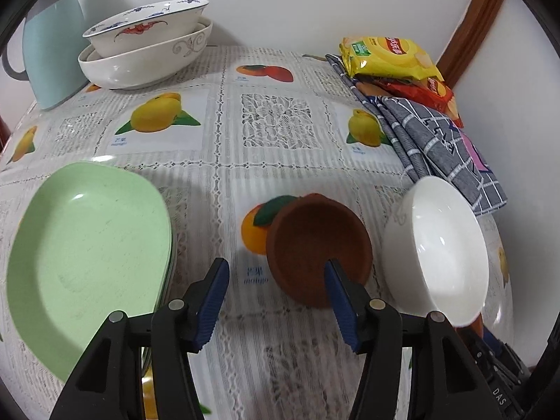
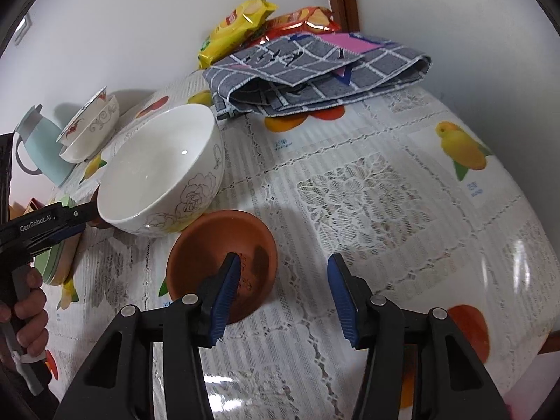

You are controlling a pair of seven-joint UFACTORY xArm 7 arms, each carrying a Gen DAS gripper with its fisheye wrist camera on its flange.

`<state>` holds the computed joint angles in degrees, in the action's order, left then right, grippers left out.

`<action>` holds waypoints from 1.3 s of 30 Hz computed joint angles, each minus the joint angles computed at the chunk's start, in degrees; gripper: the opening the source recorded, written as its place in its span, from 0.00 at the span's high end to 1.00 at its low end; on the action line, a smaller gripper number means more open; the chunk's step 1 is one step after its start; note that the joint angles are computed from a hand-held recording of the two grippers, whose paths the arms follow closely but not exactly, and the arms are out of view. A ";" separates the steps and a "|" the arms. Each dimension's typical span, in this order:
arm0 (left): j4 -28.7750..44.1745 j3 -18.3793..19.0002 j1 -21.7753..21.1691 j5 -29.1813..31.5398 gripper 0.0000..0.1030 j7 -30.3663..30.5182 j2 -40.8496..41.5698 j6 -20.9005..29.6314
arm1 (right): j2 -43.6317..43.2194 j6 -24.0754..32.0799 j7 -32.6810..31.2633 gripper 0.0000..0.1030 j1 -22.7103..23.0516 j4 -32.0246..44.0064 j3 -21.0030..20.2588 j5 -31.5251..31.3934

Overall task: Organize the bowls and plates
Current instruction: 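Move the right gripper to one brown clay bowl while the left gripper approaches another, then close the right gripper on its brown bowl rim while the left gripper grips the other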

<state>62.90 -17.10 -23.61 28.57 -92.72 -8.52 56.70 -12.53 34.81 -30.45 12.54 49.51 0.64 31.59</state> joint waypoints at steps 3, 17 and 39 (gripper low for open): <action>-0.10 0.51 0.39 -0.01 0.49 0.75 0.52 -1.48 | 0.54 -0.97 0.06 0.55 0.18 0.20 0.35 0.05; 3.53 1.54 -0.76 2.94 0.74 1.77 4.19 4.69 | 1.73 -4.83 1.15 0.81 1.53 0.04 1.37 -1.38; -1.83 -0.50 0.43 1.74 0.92 1.39 -3.04 -2.49 | -3.63 -6.37 3.03 0.91 3.34 -3.66 0.05 -1.32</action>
